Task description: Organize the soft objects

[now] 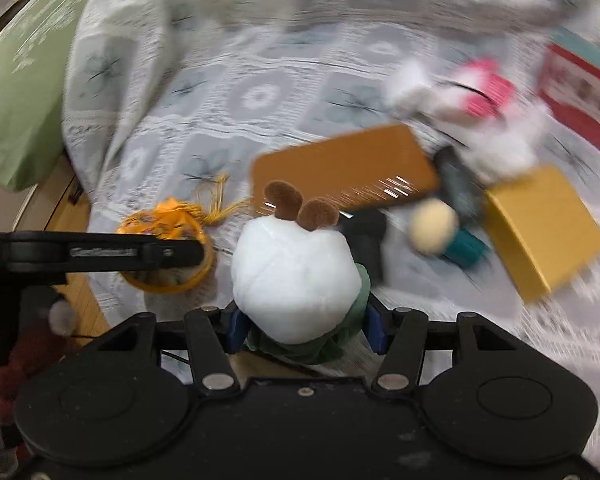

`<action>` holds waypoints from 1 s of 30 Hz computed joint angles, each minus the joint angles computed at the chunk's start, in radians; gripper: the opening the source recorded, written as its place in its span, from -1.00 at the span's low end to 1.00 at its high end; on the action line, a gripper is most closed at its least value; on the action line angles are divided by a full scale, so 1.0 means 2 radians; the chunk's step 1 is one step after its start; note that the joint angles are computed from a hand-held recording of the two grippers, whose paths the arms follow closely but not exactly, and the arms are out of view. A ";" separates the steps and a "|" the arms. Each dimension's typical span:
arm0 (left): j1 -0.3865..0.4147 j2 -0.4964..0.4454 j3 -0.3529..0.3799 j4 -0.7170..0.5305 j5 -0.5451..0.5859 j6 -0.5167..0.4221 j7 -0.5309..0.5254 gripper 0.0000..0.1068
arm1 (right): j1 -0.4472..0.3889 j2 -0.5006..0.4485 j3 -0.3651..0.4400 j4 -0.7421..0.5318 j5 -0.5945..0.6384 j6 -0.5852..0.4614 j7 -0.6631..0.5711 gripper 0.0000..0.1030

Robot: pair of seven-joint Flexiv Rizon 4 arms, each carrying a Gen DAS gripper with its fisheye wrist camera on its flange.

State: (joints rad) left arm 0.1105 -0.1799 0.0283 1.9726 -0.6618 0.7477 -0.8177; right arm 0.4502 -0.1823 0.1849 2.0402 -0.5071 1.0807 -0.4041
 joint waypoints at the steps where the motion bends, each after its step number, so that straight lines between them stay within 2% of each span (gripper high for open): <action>1: -0.003 0.006 -0.002 0.005 -0.003 -0.003 0.002 0.00 | -0.001 0.011 -0.002 0.014 -0.004 0.001 0.016 0.07; 8: -0.028 0.040 -0.005 0.037 -0.004 -0.015 0.012 0.00 | -0.017 0.063 0.006 0.081 -0.043 -0.003 0.111 0.08; 12: -0.047 0.063 -0.005 0.057 0.004 -0.007 0.014 0.00 | -0.030 0.091 0.017 0.115 -0.051 -0.005 0.146 0.07; 20: -0.074 0.108 0.003 0.094 0.043 0.006 0.017 0.00 | -0.038 0.135 0.043 0.157 -0.045 -0.026 0.186 0.08; 30: -0.093 0.163 0.012 0.145 0.091 0.024 0.017 0.00 | -0.024 0.176 0.073 0.178 -0.019 -0.078 0.222 0.08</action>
State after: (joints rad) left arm -0.0752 0.1470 0.0524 2.2622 -0.4797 0.7964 -0.7827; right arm 0.4018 0.1692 0.3313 2.3959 -0.5455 0.9246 0.0407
